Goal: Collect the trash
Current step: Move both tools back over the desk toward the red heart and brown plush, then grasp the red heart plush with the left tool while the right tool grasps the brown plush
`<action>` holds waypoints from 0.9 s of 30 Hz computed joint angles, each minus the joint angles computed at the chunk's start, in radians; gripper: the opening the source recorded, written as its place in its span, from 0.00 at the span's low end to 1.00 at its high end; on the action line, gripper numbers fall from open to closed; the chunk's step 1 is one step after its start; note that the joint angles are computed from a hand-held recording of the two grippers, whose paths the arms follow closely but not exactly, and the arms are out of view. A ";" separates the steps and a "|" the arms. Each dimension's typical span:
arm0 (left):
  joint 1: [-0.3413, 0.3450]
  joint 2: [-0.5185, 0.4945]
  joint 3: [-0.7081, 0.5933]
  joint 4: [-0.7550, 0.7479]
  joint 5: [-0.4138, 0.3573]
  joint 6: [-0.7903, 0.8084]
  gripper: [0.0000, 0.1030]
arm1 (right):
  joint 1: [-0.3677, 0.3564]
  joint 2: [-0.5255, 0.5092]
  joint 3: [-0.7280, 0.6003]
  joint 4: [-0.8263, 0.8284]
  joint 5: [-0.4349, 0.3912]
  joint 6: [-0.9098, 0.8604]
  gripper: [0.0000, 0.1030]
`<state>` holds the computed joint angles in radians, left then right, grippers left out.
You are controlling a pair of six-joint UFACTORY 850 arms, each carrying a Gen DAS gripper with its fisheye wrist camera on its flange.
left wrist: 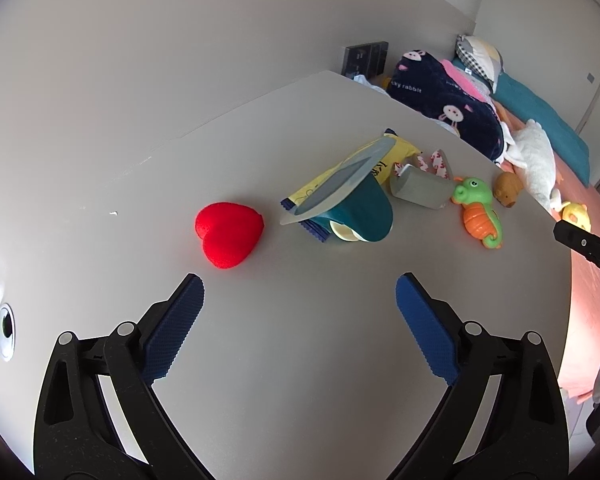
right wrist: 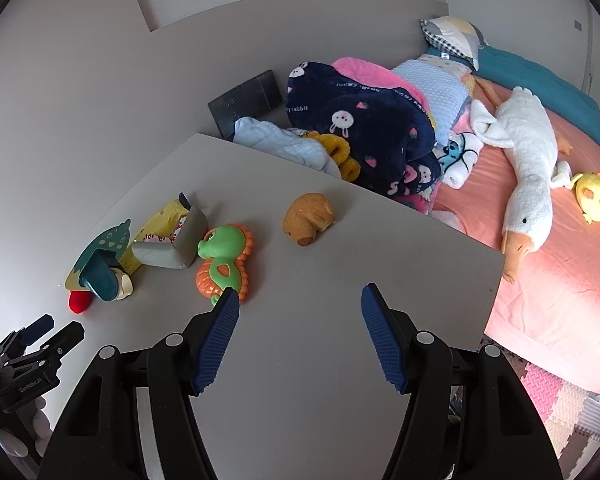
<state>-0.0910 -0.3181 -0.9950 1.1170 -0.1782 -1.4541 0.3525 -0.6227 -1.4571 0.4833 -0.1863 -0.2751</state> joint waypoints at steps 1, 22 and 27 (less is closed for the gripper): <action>0.004 -0.003 -0.002 0.006 -0.002 -0.007 0.89 | 0.001 -0.010 -0.013 -0.024 -0.004 0.023 0.63; 0.088 -0.099 -0.077 -0.212 0.011 0.196 0.65 | 0.001 -0.239 -0.321 -0.365 -0.118 0.398 0.63; 0.089 -0.103 -0.079 -0.161 0.002 0.157 0.55 | 0.000 -0.285 -0.380 -0.423 -0.144 0.451 0.60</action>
